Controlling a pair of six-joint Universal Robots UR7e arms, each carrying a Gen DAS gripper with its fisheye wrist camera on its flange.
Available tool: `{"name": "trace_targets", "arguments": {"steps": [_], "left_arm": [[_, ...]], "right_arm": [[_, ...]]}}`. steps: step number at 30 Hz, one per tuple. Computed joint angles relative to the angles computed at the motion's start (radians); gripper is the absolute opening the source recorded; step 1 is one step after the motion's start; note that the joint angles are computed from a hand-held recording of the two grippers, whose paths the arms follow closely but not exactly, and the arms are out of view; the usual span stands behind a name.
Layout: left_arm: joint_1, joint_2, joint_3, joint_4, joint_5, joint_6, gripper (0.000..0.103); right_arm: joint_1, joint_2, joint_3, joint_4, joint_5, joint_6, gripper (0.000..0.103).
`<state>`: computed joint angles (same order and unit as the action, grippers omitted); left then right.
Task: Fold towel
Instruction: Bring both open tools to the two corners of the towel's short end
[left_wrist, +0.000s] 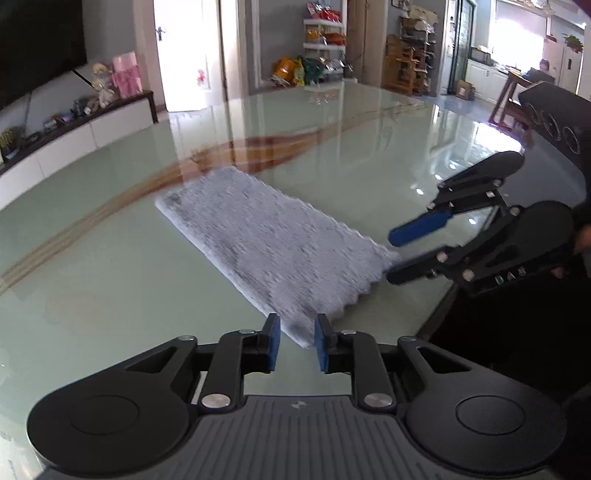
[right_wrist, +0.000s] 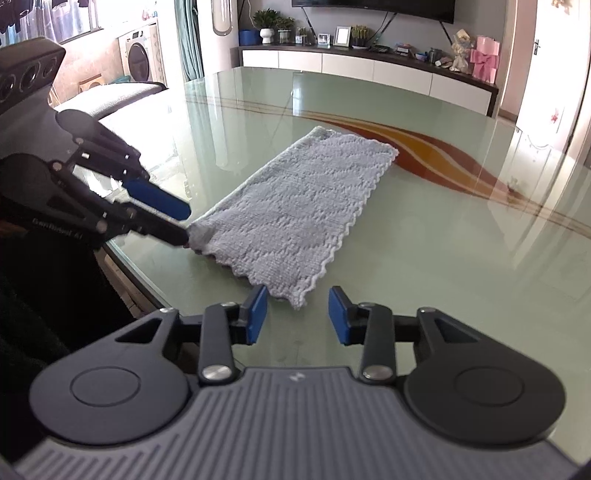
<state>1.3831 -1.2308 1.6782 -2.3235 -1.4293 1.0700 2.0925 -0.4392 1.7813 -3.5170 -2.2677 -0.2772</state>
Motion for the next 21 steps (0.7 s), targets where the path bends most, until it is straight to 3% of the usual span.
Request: {"name": "trace_targets", "arguments": {"steps": [11,21], "left_arm": [[0.006,0.005,0.008,-0.001,0.003,-0.007,0.028],[0.003,-0.004,0.012,0.014,0.003,0.005,0.028]], "right_arm": [[0.005,0.009,-0.006,-0.001,-0.001,-0.006,0.036],[0.008,0.017,-0.024,0.018,0.004,-0.018,0.023]]}}
